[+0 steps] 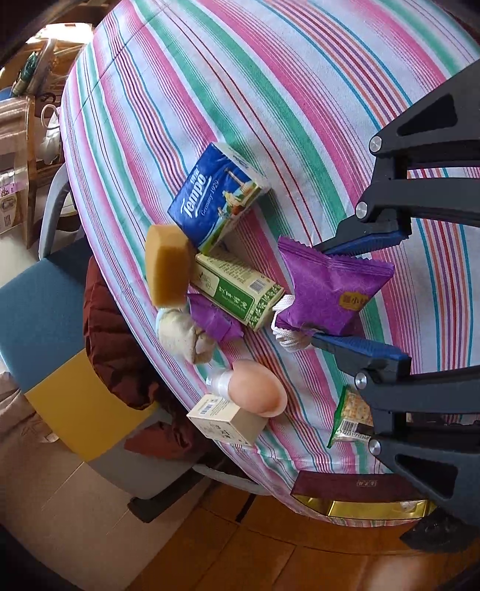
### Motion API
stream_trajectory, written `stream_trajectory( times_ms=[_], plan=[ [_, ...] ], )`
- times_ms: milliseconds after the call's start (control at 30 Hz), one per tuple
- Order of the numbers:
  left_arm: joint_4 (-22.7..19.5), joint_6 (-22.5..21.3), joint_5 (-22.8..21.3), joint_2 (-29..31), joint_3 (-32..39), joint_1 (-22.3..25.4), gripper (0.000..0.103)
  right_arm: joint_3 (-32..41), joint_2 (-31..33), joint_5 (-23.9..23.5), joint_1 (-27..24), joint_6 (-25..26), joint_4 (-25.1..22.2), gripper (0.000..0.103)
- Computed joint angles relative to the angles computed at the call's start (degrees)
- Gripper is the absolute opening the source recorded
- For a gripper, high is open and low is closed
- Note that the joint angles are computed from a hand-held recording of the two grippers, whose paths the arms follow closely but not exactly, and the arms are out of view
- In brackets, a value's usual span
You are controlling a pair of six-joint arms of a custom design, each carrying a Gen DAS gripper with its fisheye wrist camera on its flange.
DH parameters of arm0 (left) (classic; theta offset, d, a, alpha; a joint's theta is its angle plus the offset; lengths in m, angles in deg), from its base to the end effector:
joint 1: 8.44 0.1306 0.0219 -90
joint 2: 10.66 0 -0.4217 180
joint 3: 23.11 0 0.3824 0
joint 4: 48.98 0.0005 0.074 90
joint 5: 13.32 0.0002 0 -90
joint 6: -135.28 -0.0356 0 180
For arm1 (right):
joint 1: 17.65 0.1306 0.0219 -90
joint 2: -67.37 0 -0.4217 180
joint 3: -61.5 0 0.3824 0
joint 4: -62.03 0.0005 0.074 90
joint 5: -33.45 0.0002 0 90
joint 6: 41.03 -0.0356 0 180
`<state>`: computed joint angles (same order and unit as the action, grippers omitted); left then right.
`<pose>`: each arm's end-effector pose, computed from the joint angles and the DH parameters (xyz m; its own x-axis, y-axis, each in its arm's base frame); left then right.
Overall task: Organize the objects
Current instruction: 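Grasp the green-edged cracker packet with the left gripper and lift it, then lay the cracker packet flat on the table and open the left gripper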
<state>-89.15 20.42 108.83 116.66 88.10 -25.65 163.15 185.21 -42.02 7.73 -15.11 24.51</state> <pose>0.6654 -0.2265 0.2731 -0.4970 0.5265 -0.6898 0.8173 0.5510 -0.1682 0.5914 0.2701 0.3093 -0.5708 0.6928 -0.4406 0.5323 0.7208 0.4439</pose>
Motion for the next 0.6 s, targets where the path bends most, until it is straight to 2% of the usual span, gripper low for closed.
stream_trajectory(
  times_ms=[167,367,467,533,600],
  plan=[
    [-4.13,2.43,3.8,0.47,1.98,2.24,0.02,-0.01,-0.07,-1.24,0.62,3.53,3.8,0.041],
    [-6.02,8.25,9.02,0.87,4.78,5.11,0.02,2.56,2.0,-4.12,1.28,5.23,3.3,0.041],
    [-5.93,8.85,10.23,0.67,5.2,5.84,0.02,2.96,2.8,-6.3,1.34,5.04,3.51,0.041],
    [-8.7,7.68,9.93,1.57,6.78,5.82,0.02,3.32,3.34,-7.56,1.39,5.22,3.44,0.041],
    [-9.49,7.3,9.61,1.96,7.02,5.66,0.02,4.29,4.08,-8.13,1.54,5.51,2.68,0.041]
  ],
)
